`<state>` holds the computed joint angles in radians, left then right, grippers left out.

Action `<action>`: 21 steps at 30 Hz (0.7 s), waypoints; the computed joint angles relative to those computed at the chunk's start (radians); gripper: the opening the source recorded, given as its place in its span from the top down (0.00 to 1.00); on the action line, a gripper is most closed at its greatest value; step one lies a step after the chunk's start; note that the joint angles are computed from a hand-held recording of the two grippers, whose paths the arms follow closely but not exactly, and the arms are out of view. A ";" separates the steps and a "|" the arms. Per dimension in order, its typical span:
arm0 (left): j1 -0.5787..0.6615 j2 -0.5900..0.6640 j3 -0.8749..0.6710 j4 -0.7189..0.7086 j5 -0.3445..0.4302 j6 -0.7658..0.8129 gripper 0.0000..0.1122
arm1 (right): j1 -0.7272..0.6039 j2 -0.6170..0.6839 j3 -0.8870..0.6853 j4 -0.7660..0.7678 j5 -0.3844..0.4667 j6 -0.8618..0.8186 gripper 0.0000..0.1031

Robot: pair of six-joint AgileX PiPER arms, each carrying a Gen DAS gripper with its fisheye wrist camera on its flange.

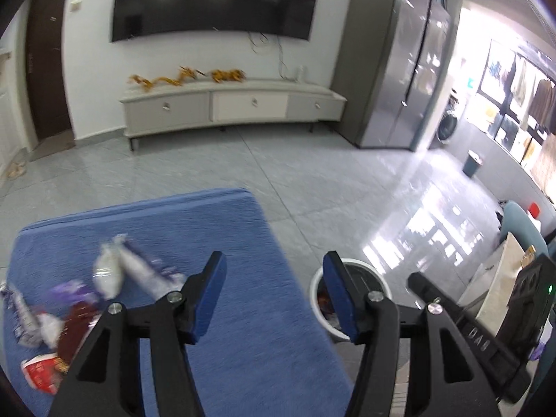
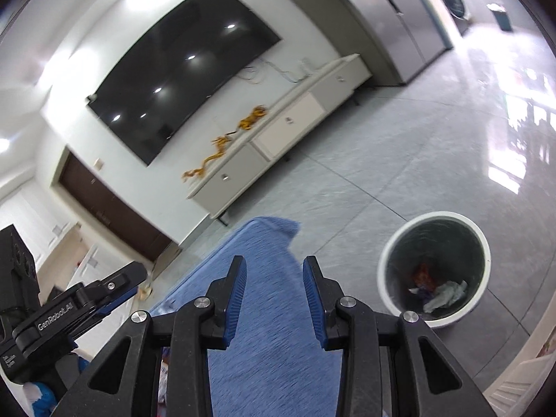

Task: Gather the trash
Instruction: 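Move both open tools back over the table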

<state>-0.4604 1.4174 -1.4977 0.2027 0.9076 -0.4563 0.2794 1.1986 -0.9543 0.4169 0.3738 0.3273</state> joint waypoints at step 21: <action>1.109 -0.508 0.385 -0.635 0.083 0.801 0.50 | 0.511 0.046 -0.125 -0.820 -0.015 0.623 0.47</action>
